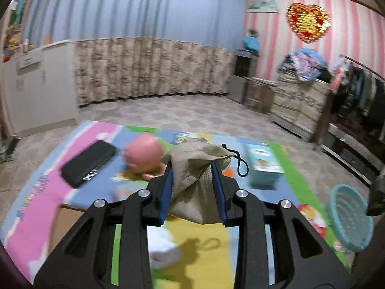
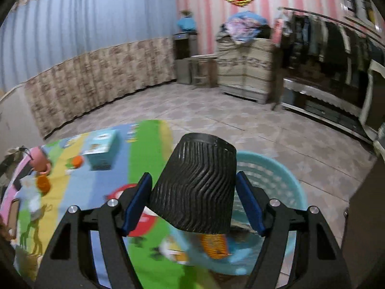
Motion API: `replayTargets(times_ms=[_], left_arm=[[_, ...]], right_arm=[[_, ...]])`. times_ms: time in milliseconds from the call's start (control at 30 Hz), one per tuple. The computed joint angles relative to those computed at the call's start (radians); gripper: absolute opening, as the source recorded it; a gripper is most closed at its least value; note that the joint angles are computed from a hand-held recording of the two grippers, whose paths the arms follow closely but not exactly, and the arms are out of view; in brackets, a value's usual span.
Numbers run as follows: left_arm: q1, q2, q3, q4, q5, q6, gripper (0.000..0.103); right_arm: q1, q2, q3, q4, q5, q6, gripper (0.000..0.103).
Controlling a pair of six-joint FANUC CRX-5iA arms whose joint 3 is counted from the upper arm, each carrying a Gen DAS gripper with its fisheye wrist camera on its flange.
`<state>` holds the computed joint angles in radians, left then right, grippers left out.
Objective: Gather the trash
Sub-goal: 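Carry the pouch and black cup over the blue basket with both tools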
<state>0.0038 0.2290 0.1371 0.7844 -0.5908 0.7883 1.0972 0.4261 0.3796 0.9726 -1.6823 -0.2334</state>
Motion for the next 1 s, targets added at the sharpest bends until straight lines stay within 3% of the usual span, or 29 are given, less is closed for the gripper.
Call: replayTargets(times_ms=[233,500,933,1000], left_arm=[[-0.134,-0.046,-0.052,0.039,-0.028,-0.080,0.030],[-0.289,-0.025,-0.040,0.049,-0.081,-0.110,0.030],[-0.445,0.095,0.082,-0.077,-0.140,-0.059,0.032],[-0.455,0.114,0.112,-0.102,-0.155,-0.038,0.037]], right_arm=[[0.012,-0.130,-0.203,0.010,-0.017,-0.114,0.071],[0.017,-0.205,-0.323,0.012,-0.037,-0.202,0.071],[0.022,-0.309,-0.453,-0.020,-0.051,-0.340,0.071],[0.020,-0.317,-0.464,-0.023,-0.045,-0.350,0.071]])
